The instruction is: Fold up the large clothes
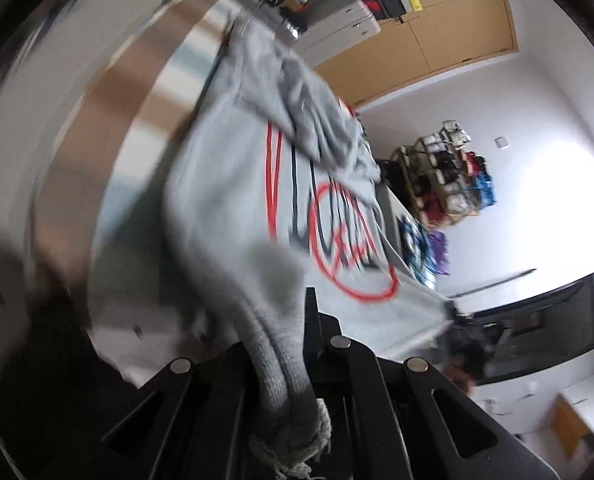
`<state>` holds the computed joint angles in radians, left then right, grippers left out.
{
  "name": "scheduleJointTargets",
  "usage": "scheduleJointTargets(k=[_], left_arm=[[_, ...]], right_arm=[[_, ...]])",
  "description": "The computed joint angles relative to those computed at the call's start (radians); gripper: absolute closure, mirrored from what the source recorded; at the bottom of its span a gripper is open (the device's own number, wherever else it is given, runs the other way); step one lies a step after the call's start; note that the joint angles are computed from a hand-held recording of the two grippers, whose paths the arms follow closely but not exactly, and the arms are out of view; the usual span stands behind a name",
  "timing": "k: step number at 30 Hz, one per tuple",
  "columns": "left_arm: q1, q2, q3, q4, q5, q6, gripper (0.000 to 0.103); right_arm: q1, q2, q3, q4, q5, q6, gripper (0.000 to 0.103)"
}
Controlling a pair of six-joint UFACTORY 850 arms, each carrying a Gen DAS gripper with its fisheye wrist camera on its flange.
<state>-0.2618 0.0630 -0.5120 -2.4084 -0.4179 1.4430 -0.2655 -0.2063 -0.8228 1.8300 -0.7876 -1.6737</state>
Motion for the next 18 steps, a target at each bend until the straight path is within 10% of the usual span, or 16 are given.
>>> scheduleJointTargets(k=[7, 18], left_arm=[[0.179, -0.207, -0.297, 0.367, -0.021, -0.279, 0.103], [0.29, -0.532, -0.8, 1.174, 0.032, -1.06, 0.103]], right_arm=[[0.126, -0.131, -0.316, -0.125, 0.154, 0.193, 0.098], [0.308, -0.675, -1.217, -0.93, 0.242, 1.16, 0.098]])
